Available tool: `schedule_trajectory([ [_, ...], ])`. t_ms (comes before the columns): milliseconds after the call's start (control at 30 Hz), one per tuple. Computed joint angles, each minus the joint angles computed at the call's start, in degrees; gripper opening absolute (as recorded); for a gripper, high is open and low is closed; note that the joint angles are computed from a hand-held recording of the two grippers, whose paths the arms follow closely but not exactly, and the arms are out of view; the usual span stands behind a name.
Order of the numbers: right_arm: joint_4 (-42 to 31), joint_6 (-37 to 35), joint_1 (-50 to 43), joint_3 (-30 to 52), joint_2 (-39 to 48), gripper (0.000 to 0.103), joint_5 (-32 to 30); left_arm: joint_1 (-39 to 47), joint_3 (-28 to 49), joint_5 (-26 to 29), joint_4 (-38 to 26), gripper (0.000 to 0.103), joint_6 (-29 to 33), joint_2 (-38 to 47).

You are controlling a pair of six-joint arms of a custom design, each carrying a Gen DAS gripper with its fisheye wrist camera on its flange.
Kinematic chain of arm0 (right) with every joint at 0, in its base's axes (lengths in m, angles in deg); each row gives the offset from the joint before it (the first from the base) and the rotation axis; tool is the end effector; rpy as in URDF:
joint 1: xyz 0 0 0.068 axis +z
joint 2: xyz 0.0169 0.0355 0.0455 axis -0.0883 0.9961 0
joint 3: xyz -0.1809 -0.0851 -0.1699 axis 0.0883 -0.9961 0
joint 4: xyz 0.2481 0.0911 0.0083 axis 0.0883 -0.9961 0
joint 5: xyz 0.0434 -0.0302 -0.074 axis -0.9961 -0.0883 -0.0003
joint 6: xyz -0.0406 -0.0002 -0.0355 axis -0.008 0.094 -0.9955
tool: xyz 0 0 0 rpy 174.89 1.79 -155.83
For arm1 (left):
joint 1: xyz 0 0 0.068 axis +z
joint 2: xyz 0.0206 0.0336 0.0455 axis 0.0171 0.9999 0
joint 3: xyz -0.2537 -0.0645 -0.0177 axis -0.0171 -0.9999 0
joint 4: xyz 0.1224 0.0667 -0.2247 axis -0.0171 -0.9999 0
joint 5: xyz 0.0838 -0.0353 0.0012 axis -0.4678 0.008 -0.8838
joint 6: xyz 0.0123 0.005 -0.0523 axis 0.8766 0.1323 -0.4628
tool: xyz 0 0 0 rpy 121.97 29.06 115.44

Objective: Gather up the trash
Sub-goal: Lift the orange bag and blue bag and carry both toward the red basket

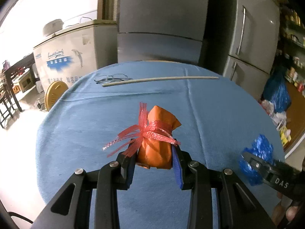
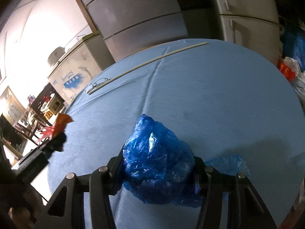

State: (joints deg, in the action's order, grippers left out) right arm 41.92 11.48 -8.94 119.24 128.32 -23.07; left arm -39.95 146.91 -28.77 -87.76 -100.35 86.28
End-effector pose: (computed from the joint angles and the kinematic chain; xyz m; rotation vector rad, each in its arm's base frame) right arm 0.3140 -0.0042 0.2456 -0.2675 2.4646 0.5508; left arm 0.2408 -0.1802 0.2759 -0.3808 2.2498 0.0445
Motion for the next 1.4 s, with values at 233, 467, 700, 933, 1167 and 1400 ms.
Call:
schedule_trajectory([
  [233,-1.4,-1.2,-3.2,-2.6,-3.7,0.057,-2.4,-3.5,1.3,-6.2,-2.5,0.036,-1.2,-2.4],
  [467,-2.5,-2.7,-5.1,-4.5,-6.6,0.057,-3.4,-6.9,3.8,-7.4,-2.4,0.036,0.0,0.2],
  [700,-5.2,-5.0,-9.0,-5.0,-9.5,0.057,-5.7,-10.5,6.9,-8.9,-3.3,0.036,0.7,3.1],
  [933,-7.8,-7.3,-12.1,-5.2,-12.3,0.057,-7.6,-12.6,9.4,-8.8,-3.2,0.036,1.9,6.1],
  [1167,-9.5,-8.6,-15.0,-5.3,-12.9,0.057,-8.1,-13.8,10.8,-8.0,-2.9,0.036,2.2,8.1],
  [1400,-10.6,-10.2,-18.2,-5.0,-12.6,0.057,-9.2,-14.9,13.1,-7.5,-3.1,0.036,3.1,10.4],
])
